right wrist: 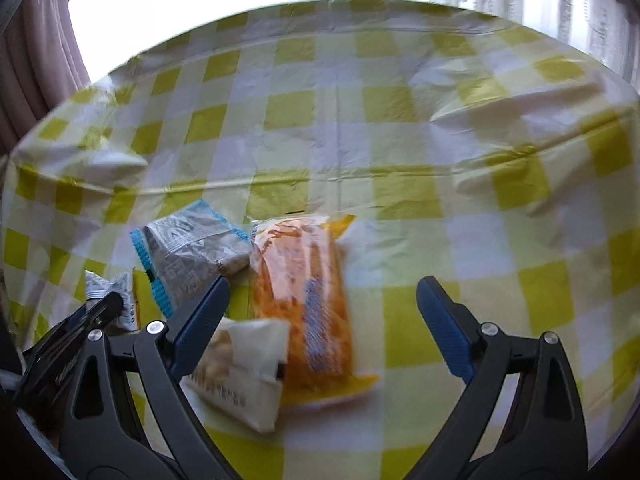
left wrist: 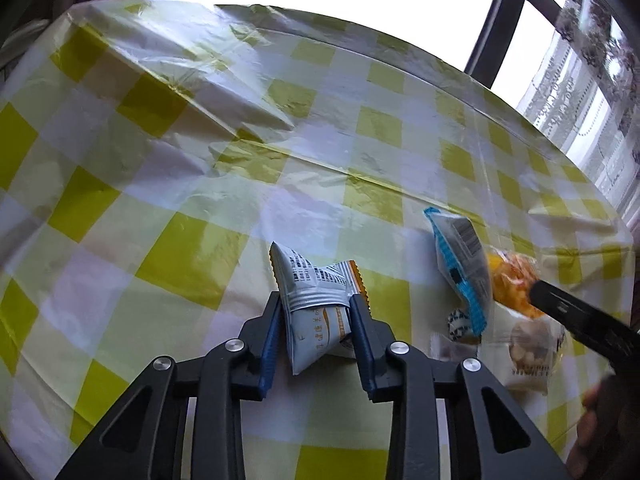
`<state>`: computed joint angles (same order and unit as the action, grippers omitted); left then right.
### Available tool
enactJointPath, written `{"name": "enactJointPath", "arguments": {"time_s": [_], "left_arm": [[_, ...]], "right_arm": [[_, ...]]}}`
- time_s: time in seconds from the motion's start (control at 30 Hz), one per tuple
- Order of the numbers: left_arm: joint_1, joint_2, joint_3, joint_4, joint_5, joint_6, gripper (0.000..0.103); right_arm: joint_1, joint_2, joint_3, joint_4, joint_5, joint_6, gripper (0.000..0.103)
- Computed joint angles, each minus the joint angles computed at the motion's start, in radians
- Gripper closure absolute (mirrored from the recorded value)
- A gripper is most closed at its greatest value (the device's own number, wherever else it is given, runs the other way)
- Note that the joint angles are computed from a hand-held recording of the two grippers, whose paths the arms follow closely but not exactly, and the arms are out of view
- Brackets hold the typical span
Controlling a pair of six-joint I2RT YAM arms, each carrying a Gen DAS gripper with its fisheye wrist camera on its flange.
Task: Organize snacks
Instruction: 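Grasp the silver-orange chip bag with the left tool while the right tool grasps the orange meat floss bread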
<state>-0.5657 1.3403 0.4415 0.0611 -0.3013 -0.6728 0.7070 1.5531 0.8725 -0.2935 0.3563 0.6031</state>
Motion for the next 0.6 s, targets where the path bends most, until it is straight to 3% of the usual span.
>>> {"name": "enactJointPath", "arguments": {"time_s": [0.17,0.37,0.6], "left_arm": [[-0.018,-0.003,-0.004,0.003,-0.004,-0.001,0.070],[-0.009,-0.015,-0.018,0.019,0.015,-0.003,0.070],[-0.034,-0.038,-0.030,0.004,0.001,-0.013,0.071]], "right_arm": [[-0.033,0.121,0.084,-0.019,-0.057,-0.044,0.012],[-0.074,0.173,0.105,-0.005,-0.107,-0.082,0.046],[-0.105,0.080,-0.009,0.034,-0.092,-0.071,0.049]]}}
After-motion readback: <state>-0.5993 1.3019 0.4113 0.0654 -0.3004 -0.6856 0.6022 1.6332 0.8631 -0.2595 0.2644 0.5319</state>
